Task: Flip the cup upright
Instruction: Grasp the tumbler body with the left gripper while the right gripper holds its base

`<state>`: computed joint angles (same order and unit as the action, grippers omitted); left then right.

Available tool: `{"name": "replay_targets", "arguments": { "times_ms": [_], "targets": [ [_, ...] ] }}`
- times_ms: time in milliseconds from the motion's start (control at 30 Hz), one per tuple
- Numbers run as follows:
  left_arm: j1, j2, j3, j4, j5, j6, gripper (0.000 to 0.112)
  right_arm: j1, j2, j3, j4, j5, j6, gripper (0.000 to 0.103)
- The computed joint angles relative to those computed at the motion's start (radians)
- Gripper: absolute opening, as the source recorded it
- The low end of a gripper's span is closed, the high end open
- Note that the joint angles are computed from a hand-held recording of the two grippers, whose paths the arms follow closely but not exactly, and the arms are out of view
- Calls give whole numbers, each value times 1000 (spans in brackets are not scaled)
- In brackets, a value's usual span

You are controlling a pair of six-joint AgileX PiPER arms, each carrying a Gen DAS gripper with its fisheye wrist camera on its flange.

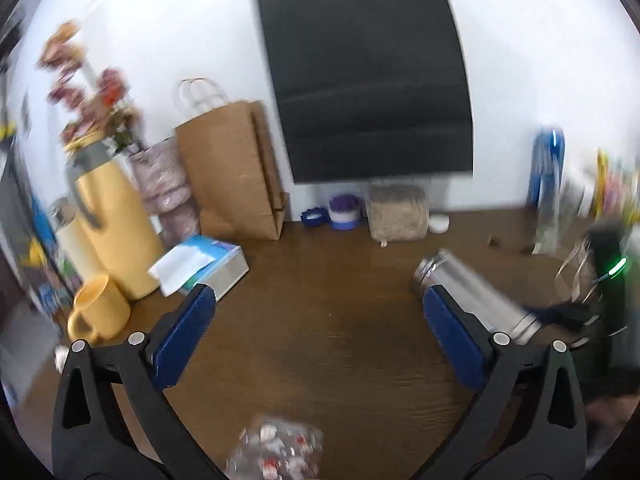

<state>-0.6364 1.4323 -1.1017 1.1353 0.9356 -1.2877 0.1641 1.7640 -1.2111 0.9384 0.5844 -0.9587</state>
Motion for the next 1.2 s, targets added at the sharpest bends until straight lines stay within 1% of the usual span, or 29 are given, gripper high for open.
{"name": "replay_targets", "arguments": {
  "times_ms": [33,67,100,133,167,200,233,300,367,433,467,500,533,567,633,700,733,767,800,867,900,967,1000,1033,1067,1100,1133,1167,1200],
  "targets": [
    [44,22,-5,-51,-63,52,103,-7,1,1,18,16,-10,67],
    [74,45,-20,-93,-86,87,103,-9,2,2,25,23,-12,67],
    [93,84,-49,-115,-69,98,103,-12,2,5,35,31,-15,67],
    [108,104,-64,-131,-78,99,103,-16,2,8,48,40,-24,67],
    [125,115,-71,-152,-108,117,103,-22,2,11,59,52,-30,67],
    [136,135,-93,-184,-108,148,103,-28,3,11,70,66,-39,67],
    [153,152,-120,-238,-115,197,103,-35,6,11,82,83,-48,67],
    [180,155,-135,-375,-172,338,103,-52,12,11,110,113,-62,67],
    [210,184,-168,-475,-198,429,103,-63,20,6,125,147,-62,67],
    [266,203,-182,-663,-262,572,103,-57,20,9,131,157,-63,67],
    [289,213,-186,-763,-291,645,103,-37,3,28,106,112,-39,68],
    [312,219,-183,-863,-320,711,101,-24,-9,40,93,89,-28,69],
    [339,222,-180,-963,-339,777,100,-15,-19,47,80,80,-16,70],
    [359,220,-171,-1043,-362,832,100,-14,-25,49,81,91,-17,70],
    [384,225,-174,-1149,-373,918,99,-39,-24,56,161,164,-107,70],
    [414,231,-188,-1282,-351,1044,97,-70,-14,44,230,292,-179,71],
    [427,244,-203,-1343,-324,1100,96,-81,-6,30,248,367,-208,72],
    [435,256,-215,-1371,-301,1124,93,-83,-6,21,244,405,-218,73],
    [437,269,-226,-1388,-284,1139,88,-79,-9,10,226,426,-212,74],
    [427,301,-256,-1377,-233,1144,81,-85,0,-31,172,486,-186,76],
    [426,312,-264,-1366,-222,1135,81,-92,8,-55,136,510,-160,76],
    [435,316,-266,-1400,-206,1167,82,-116,13,-88,72,518,-107,76],
    [441,315,-265,-1413,-202,1184,84,-133,34,-124,38,550,-75,76],
    [439,315,-266,-1417,-194,1205,84,-148,43,-140,15,552,-50,77],
    [426,321,-276,-1380,-175,1199,84,-165,35,-138,0,517,-24,77],
    [411,332,-286,-1339,-163,1185,81,-189,40,-144,10,507,-3,77],
    [405,334,-284,-1320,-166,1183,76,-211,53,-156,34,524,6,77],
    [391,318,-258,-1288,-202,1163,72,-237,66,-157,83,535,2,77],
    [390,318,-256,-1295,-208,1167,69,-256,70,-148,126,531,-3,77]
  ]
}}
